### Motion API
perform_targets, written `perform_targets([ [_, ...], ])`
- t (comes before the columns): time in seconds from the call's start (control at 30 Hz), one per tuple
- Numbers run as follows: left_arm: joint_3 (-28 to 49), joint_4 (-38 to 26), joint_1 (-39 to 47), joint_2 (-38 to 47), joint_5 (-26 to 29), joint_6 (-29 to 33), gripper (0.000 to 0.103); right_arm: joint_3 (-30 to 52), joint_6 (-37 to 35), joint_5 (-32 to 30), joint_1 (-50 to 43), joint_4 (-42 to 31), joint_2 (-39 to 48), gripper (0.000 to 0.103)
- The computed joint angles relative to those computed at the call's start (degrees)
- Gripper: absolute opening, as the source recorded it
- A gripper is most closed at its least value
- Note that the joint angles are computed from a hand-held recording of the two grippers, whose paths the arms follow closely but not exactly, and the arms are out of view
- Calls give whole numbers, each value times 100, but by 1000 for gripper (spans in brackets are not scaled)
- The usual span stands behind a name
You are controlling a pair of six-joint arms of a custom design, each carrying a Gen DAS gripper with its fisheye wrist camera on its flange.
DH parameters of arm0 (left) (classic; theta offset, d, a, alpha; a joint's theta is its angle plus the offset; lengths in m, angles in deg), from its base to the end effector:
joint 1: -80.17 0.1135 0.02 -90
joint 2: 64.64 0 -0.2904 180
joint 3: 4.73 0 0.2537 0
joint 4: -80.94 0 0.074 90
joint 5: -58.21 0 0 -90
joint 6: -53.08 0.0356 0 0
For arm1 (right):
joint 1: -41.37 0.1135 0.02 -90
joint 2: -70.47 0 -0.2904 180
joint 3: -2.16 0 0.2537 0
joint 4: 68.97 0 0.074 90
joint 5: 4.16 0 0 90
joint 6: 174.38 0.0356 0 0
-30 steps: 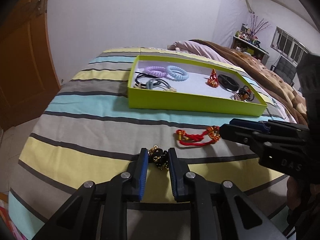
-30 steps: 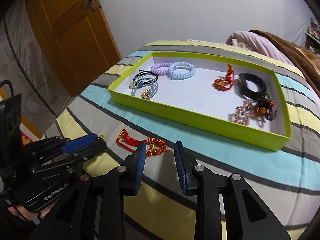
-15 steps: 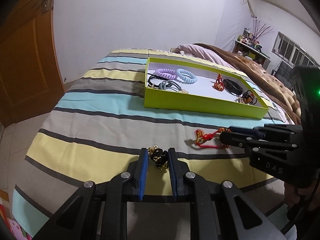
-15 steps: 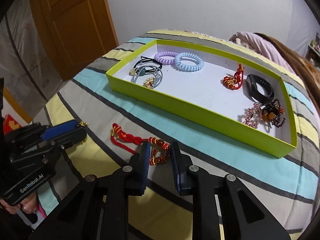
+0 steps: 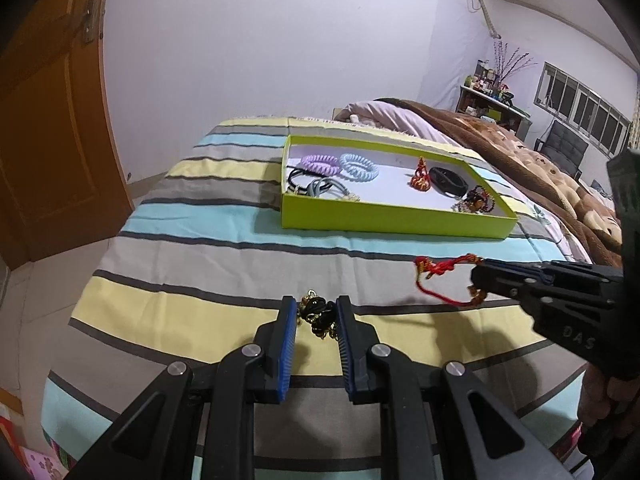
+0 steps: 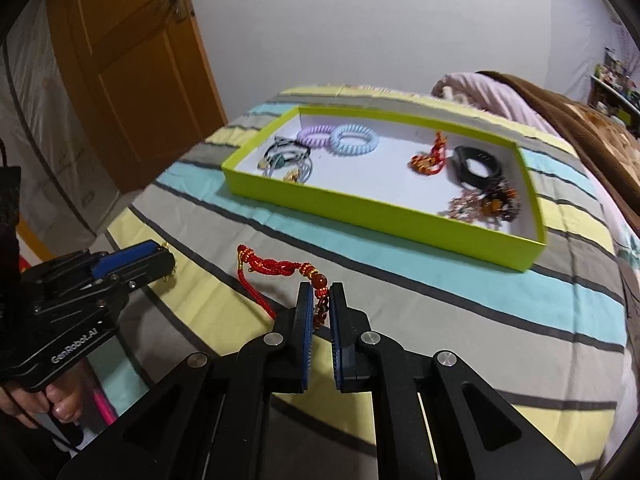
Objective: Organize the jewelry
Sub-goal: 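Grasp the red beaded cord bracelet with the right tool, then carry the red bracelet and black charm into the green box with both tools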
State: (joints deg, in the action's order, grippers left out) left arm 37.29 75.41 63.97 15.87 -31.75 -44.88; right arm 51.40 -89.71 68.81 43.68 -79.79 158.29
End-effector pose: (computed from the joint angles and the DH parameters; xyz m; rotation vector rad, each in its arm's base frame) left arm 0.2396 -0.0696 0.1659 0.1691 2.3426 -0.2093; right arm 0.2769 0.0216 0.1634 -0.2933 2.3923 0.3367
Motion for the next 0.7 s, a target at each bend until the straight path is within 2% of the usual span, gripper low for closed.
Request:
perform_targets([
  [0.7, 226, -690, -826, -1182, -389, 46, 20, -496, 208, -261, -777, -580, -1992, 8],
])
